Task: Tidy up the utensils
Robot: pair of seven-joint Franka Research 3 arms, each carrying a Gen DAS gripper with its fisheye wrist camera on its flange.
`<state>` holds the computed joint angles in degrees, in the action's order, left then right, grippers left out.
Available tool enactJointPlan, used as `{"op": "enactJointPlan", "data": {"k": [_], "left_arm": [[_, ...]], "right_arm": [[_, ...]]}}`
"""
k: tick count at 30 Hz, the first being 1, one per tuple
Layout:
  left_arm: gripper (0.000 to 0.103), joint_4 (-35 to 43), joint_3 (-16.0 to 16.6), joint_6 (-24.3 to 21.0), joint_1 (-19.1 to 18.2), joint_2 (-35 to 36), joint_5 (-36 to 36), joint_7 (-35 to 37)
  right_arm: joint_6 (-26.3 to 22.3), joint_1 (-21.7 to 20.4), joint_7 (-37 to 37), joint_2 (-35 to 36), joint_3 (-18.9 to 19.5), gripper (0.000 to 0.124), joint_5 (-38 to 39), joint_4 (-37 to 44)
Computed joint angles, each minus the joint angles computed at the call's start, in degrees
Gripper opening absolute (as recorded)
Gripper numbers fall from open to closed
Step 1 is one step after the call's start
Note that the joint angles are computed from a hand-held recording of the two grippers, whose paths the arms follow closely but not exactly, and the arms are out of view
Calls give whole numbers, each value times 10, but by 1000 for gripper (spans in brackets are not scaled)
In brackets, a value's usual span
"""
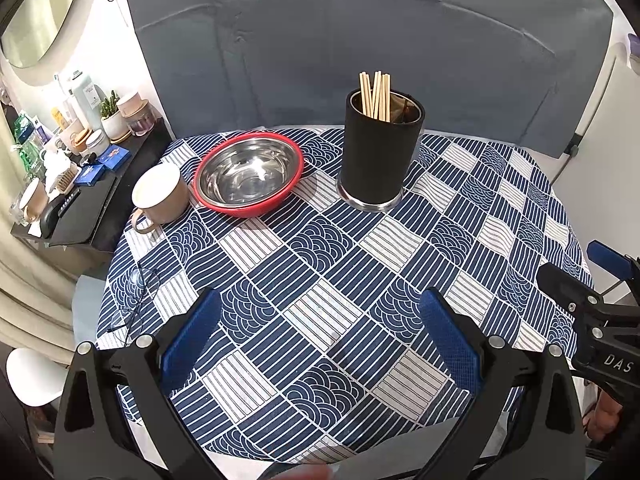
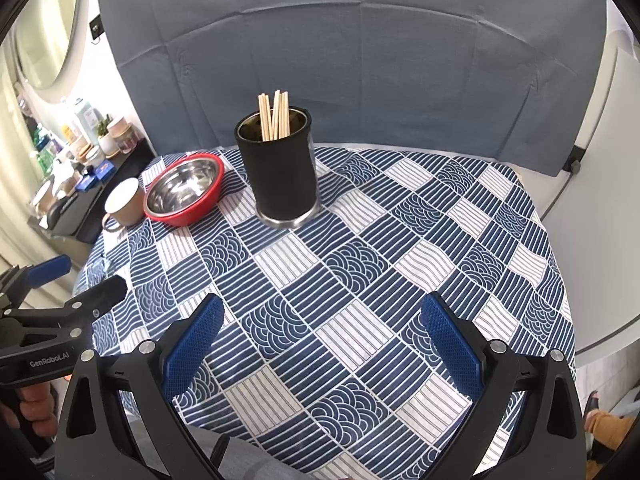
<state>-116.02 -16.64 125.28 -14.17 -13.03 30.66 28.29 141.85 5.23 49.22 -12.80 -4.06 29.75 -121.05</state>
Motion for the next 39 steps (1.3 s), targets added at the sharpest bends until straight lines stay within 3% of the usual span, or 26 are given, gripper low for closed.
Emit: {"op": "enactJointPlan", "data": {"k": [15,24,29,33,36,39], "left_arm": [[97,0,-2,-3,2,-8,21,-10],[97,-4,-2,16,5,-15,23,-3],[97,13,-10,-13,6,-8,40,-5],[97,14,-12,-9,2,-10,53,0],[97,21,-18,-27,1,-7,69,-2],[97,32,-22,-47,-1,0,79,-5]], "right_arm": [[15,-2,4,-8,-7,95,18,-1],[-17,-4,-24,-2,-19,95,49,22],[1,-10,-21,-10,-10,95,37,14],[31,-15,8,-17,-3,95,11,4],[2,-1,-25,-13,-26,95,62,14],[-6,-4,-40,-12,-27,95,77,13]]}}
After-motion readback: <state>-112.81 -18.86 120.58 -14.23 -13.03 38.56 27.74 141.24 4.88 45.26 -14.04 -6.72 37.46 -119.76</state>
